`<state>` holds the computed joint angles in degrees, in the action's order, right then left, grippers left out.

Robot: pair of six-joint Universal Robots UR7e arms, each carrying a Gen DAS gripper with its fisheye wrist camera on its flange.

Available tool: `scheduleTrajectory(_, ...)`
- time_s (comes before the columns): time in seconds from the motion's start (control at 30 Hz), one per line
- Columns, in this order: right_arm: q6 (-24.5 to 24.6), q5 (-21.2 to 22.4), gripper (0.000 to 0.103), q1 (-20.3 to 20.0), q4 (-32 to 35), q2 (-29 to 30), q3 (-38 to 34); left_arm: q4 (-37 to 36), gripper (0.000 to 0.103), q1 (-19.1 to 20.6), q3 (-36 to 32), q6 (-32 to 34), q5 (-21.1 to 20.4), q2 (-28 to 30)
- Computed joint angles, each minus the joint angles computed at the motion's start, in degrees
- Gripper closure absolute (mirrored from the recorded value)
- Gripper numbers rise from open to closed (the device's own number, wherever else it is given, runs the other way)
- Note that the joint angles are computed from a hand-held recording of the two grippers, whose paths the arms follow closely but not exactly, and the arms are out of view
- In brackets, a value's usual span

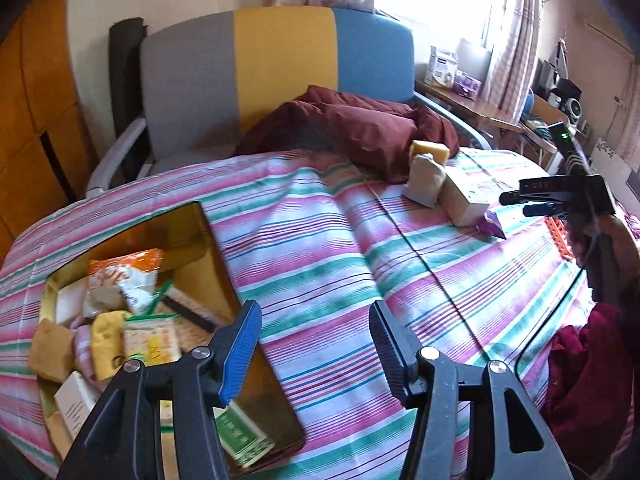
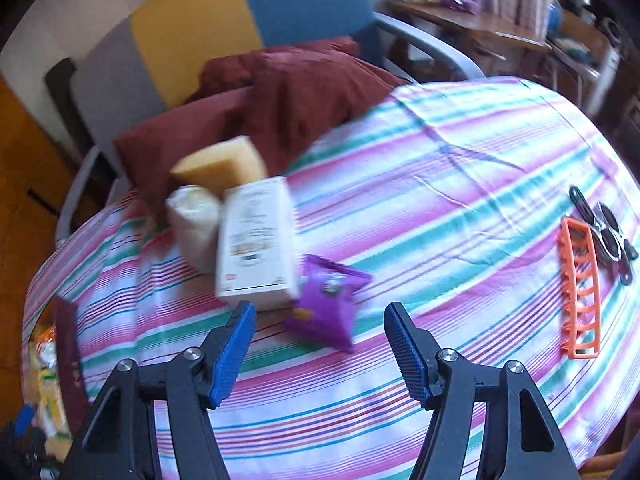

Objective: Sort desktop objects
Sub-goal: 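Move both tools back toward the white herbal box and purple snack packet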

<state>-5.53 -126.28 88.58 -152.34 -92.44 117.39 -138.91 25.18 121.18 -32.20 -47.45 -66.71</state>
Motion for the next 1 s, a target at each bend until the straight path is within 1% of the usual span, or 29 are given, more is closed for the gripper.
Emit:
scheduleTrajectory(0.07, 1.20, 0.29, 0.035, -1.43, 0.76, -0.01, -0.18, -0.39, 0.046, 0.45, -0.52, 0.46, -0.90, 0.87)
scheduleTrajectory(0.1, 2.37, 0.32, 0.035, -1.97, 2.19, -0.05, -0.57, -0.62, 0.046, 0.70, -0.78, 0.39, -1.52, 1.39)
scheduleTrajectory(0.2, 4.44, -0.04, 0.035, -2.96, 4.30, -0.16, -1.29, -1.02, 0.046, 1.31, -1.55, 0.46, -3.07, 3.03)
scheduleTrajectory(0.27, 5.78, 1.00, 0.035, -3.75, 5.71, -0.31, -1.56, -1.27, 0.046, 1.57, -1.83, 0.86, -3.76, 3.72)
scheduleTrajectory(0.3, 5.70, 0.69, 0.035, -3.74, 5.94, -0.14, -1.69, -1.47, 0.046, 1.89, -2.15, 0.96, -4.63, 4.25)
scheduleTrajectory(0.37, 3.08, -1.18, 0.035, -2.74, 4.57, 0.58, -1.59, -1.78, 0.046, 2.66, -2.86, 0.98, -6.42, 5.00)
scheduleTrajectory(0.5, -0.73, -1.50, 0.034, -0.82, 4.34, 1.77, -1.33, -2.23, 0.046, 3.81, -4.81, 1.66, -8.37, 6.85)
scheduleTrajectory(0.53, -0.48, -2.31, 0.034, -0.31, 4.68, 2.30, -1.36, -2.37, 0.046, 4.15, -5.36, 1.96, -8.89, 7.26)
scheduleTrajectory(0.6, 1.04, -3.96, 0.034, -0.36, 6.07, 2.48, -1.49, -2.76, 0.046, 4.81, -7.03, 2.66, -10.23, 8.65)
scheduleTrajectory(0.63, 1.81, -3.84, 0.034, -0.74, 6.59, 1.78, -1.28, -3.04, 0.046, 5.02, -7.66, 3.09, -10.59, 9.27)
scheduleTrajectory(0.73, 4.84, -1.60, 0.034, -2.36, 6.99, 0.14, -1.54, -3.27, 0.046, 5.63, -10.42, 4.43, -12.09, 11.78)
scheduleTrajectory(0.87, 7.63, -2.33, 0.033, -3.19, 6.36, -0.65, -1.80, -3.01, 0.046, 6.17, -14.44, 6.32, -14.46, 15.36)
scheduleTrajectory(1.0, 10.28, -1.08, 0.033, -3.74, 5.50, -1.79, -1.70, -2.18, 0.046, 6.42, -19.13, 7.83, -16.71, 19.41)
